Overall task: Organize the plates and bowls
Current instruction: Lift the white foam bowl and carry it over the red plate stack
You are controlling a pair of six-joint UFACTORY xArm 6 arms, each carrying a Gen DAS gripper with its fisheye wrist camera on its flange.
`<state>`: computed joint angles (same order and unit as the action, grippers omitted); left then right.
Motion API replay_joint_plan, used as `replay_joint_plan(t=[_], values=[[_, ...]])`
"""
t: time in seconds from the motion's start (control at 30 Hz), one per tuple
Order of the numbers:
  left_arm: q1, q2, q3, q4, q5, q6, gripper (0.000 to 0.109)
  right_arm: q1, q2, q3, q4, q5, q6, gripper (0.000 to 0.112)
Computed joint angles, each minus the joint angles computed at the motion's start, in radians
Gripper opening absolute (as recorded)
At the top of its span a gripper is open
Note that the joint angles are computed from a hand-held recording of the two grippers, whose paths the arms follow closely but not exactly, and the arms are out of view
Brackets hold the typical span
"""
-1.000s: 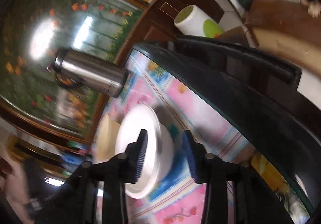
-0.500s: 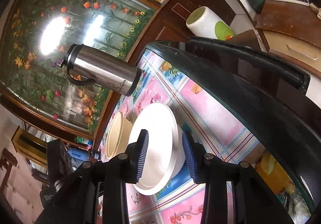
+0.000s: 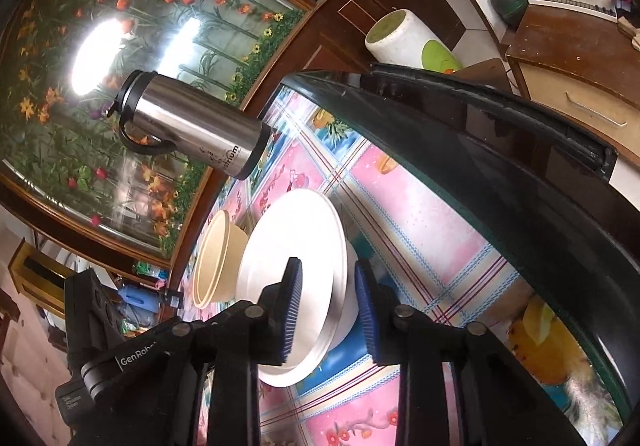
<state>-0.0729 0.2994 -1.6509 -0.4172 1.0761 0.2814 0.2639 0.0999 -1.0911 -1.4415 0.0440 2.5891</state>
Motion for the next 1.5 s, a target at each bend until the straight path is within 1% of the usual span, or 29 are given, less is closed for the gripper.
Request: replay_joint_plan(t=[0.03,0.07,0.1,0.13,0.17,0.23,0.37,0.47,0.67,0.77,0.93,1.07,1.1,1.2,1.3,1.4,1.5], values=[[0.000,-0.004,0.008,-0.006,-0.010,0.002,0.040,0.003,0.001,0.004,0.035,0.005,-0.040,0.017],[-0.003,-0.011,0.019,-0.007,-0.028,0.005,0.031,0.007,0.000,0.010,0.085,0.013,-0.096,0.012],[-0.006,-0.015,0.026,-0.003,-0.041,0.008,0.025,0.010,0.000,0.013,0.114,0.019,-0.128,0.010],[-0.007,-0.016,0.029,-0.003,-0.045,0.011,0.015,0.013,-0.001,0.013,0.119,0.023,-0.135,0.009],[-0.006,-0.017,0.032,-0.010,-0.048,0.014,0.010,0.015,-0.001,0.013,0.131,0.026,-0.151,0.007],[-0.006,-0.021,0.043,-0.010,-0.067,0.017,0.009,0.022,0.000,0.014,0.159,0.037,-0.190,0.007],[-0.002,-0.027,0.055,-0.009,-0.072,0.028,0.009,0.021,0.007,0.010,0.167,0.030,-0.202,0.007],[0.006,-0.039,0.069,-0.014,-0.068,0.037,0.008,0.015,0.012,0.004,0.140,0.016,-0.173,0.007],[0.039,-0.068,0.105,-0.027,-0.057,0.052,0.008,0.036,0.021,-0.008,0.127,0.017,-0.179,0.007],[0.067,-0.098,0.140,-0.031,-0.059,0.069,0.008,0.061,0.025,-0.018,0.076,0.028,-0.129,0.007],[0.125,-0.159,0.213,-0.037,-0.055,0.109,0.008,0.130,0.029,-0.040,-0.054,0.073,0.006,0.007],[0.186,-0.211,0.269,-0.046,-0.050,0.171,0.008,0.182,0.044,-0.065,-0.085,0.084,0.044,0.007],[0.203,-0.230,0.289,-0.045,-0.059,0.189,0.008,0.200,0.047,-0.074,-0.072,0.097,0.027,0.007],[0.259,-0.290,0.351,-0.040,-0.100,0.245,0.009,0.256,0.064,-0.106,0.050,0.133,-0.122,0.007],[0.319,-0.323,0.378,-0.075,-0.093,0.305,0.009,0.327,0.085,-0.155,0.154,0.181,-0.257,0.007],[0.380,-0.374,0.419,-0.103,-0.099,0.380,0.010,0.377,0.095,-0.189,0.208,0.206,-0.333,0.007],[0.424,-0.421,0.459,-0.112,-0.116,0.441,0.011,0.425,0.101,-0.218,0.228,0.238,-0.374,0.007]])
